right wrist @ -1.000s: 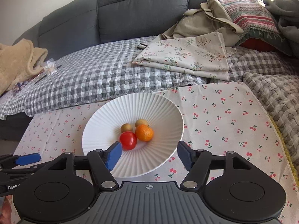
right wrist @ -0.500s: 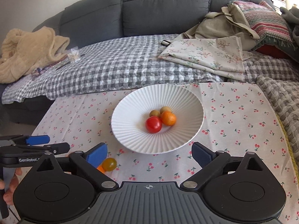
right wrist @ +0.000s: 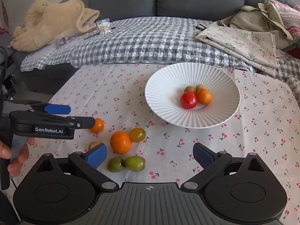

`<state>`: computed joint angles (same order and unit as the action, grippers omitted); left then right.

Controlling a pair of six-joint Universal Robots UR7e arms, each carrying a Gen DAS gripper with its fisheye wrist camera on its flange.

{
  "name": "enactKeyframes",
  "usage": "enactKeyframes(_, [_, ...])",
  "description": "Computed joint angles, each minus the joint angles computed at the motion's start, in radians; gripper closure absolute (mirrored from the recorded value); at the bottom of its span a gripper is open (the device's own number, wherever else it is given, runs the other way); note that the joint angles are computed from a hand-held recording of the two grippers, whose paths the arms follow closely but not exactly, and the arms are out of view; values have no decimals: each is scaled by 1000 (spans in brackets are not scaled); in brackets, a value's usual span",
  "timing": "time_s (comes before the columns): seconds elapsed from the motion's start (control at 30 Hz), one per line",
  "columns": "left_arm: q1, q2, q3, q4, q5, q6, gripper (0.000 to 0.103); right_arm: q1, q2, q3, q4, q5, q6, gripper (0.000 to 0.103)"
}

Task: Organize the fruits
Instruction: 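Grasp an orange cherry tomato with the left tool while the right tool grasps a mandarin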

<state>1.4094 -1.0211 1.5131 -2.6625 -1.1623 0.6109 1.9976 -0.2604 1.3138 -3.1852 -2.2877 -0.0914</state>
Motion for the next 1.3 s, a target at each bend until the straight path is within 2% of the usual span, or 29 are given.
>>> enactKeyframes(0.1, [7, 18, -15, 0, 17, -7, 24, -13, -1, 5, -2, 17, 44, 6])
enactKeyframes(0.23, [17, 48, -38, -12, 35, -5, 25, -22, 22, -15, -10, -6, 32, 9])
enactKeyframes(0.37, [27, 73, -63, -9, 39, -15, 28, -33, 48, -36, -36, 34, 26, 15])
enactKeyframes(0.53, [32, 90, -72, 6, 45, -9, 36, -32, 111, -107, -58, 70, -47, 17])
enactKeyframes(0.67, [31, 100, -71, 6, 58, 11, 43, -27, 162, -180, -47, 64, -105, 17])
enactKeyframes(0.73, [31, 106, -76, 9, 66, 12, 52, -28, 189, -222, -32, 53, -120, 20])
enactKeyframes(0.83, [35, 116, -94, 41, 73, -4, 65, -32, 217, -266, -9, 45, -129, 28])
enactKeyframes(0.9, [35, 118, -90, 23, 79, 11, 70, -36, 232, -288, 1, 37, -137, 39])
enactKeyframes(1.03, [35, 121, -95, 25, 76, 4, 73, -43, 235, -286, -13, 66, -150, 51])
enactKeyframes(1.07, [35, 121, -96, 27, 75, 4, 73, -43, 229, -275, -14, 80, -151, 67])
enactKeyframes(1.2, [34, 121, -96, 31, 78, 1, 74, -38, 232, -272, -23, 70, -172, 68])
enactKeyframes(1.3, [33, 115, -95, 42, 69, -15, 74, -41, 218, -257, -21, 80, -143, 68])
